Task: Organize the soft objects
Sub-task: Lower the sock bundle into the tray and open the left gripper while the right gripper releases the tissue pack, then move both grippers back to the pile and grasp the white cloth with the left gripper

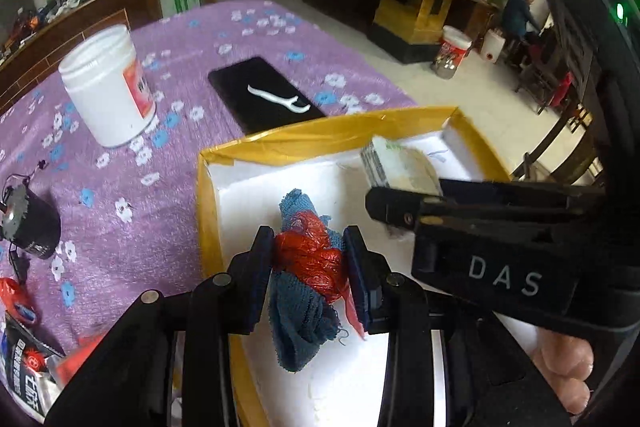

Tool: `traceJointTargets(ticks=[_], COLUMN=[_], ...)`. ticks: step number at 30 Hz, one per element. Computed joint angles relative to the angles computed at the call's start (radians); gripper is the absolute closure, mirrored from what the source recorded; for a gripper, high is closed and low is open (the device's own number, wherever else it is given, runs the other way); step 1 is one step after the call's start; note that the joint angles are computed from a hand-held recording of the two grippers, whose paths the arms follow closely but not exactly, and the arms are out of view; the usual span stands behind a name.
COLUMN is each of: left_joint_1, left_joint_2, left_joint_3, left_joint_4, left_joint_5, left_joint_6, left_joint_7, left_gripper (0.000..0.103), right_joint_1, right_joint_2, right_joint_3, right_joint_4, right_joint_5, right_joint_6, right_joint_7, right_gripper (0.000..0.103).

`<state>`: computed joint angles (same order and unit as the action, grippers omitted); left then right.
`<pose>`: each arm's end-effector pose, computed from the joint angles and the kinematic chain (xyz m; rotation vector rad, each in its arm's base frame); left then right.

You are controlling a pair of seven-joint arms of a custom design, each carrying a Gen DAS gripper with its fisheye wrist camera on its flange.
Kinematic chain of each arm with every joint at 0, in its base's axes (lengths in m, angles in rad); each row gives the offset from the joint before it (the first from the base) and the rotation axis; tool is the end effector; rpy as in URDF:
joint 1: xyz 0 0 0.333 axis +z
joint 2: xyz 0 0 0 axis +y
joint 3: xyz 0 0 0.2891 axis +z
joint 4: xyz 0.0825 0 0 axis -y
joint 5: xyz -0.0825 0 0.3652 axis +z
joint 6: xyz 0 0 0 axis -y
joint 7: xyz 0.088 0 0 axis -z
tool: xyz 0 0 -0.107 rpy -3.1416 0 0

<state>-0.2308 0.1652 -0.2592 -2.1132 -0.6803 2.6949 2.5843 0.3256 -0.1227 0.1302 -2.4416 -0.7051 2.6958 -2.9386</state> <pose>0.5220 -0.2511 0.3643 -0.9121 2.7547 -0.8781 0.4270 0.2334 0.3683 -1.0799 2.4125 -0.3971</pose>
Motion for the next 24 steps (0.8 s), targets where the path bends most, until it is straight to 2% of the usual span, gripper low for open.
traceJointTargets(ticks=[4, 6, 8, 9, 12, 15, 18, 21, 24], left_joint_1=[-0.015, -0.018, -0.024, -0.023, -0.003, 0.010, 0.029, 0.040, 0.056], left_joint_2=[0.003, 0.003, -0.003, -0.007, -0.023, -0.058, -0.129, -0.220, -0.301], left_joint_3=[0.000, 0.004, 0.006, 0.002, -0.008, -0.004, 0.006, 0.046, 0.102], left_joint_4=[-0.023, -0.021, -0.029, -0.037, -0.034, -0.047, -0.091, -0.154, -0.224], left_joint_5=[0.045, 0.071, 0.094, 0.087, 0.029, -0.036, -0.173, -0.294, -0.390], left_joint_6=[0.067, 0.057, 0.068, 0.081, 0.025, -0.008, -0.045, -0.111, -0.186], left_joint_7=[-0.018, -0.032, -0.049, -0.040, 0.013, 0.050, 0.157, 0.271, 0.389], left_gripper=[0.067, 0.058, 0.043, 0.041, 0.041, 0.041, 0.041, 0.040, 0.033], right_joint_1=[-0.015, -0.019, -0.019, -0.020, -0.022, -0.022, -0.016, 0.001, 0.021], right_joint_2=[0.037, 0.045, 0.046, 0.042, 0.028, -0.014, -0.085, -0.151, -0.194], right_joint_3=[-0.016, -0.019, -0.019, -0.016, -0.013, -0.001, 0.031, 0.072, 0.125], right_joint_4=[0.013, 0.016, 0.017, 0.017, 0.011, -0.016, -0.060, -0.094, -0.107], right_joint_5=[-0.016, -0.031, -0.049, -0.067, -0.105, -0.137, -0.164, -0.197, -0.255], right_joint_6=[0.020, 0.037, 0.039, 0.035, 0.035, 0.024, -0.012, -0.038, -0.059], right_joint_7=[-0.014, -0.015, -0.013, 0.001, 0.030, 0.085, 0.162, 0.230, 0.316], right_gripper=[0.051, 0.046, 0.038, 0.036, 0.028, 0.028, 0.029, 0.029, 0.029])
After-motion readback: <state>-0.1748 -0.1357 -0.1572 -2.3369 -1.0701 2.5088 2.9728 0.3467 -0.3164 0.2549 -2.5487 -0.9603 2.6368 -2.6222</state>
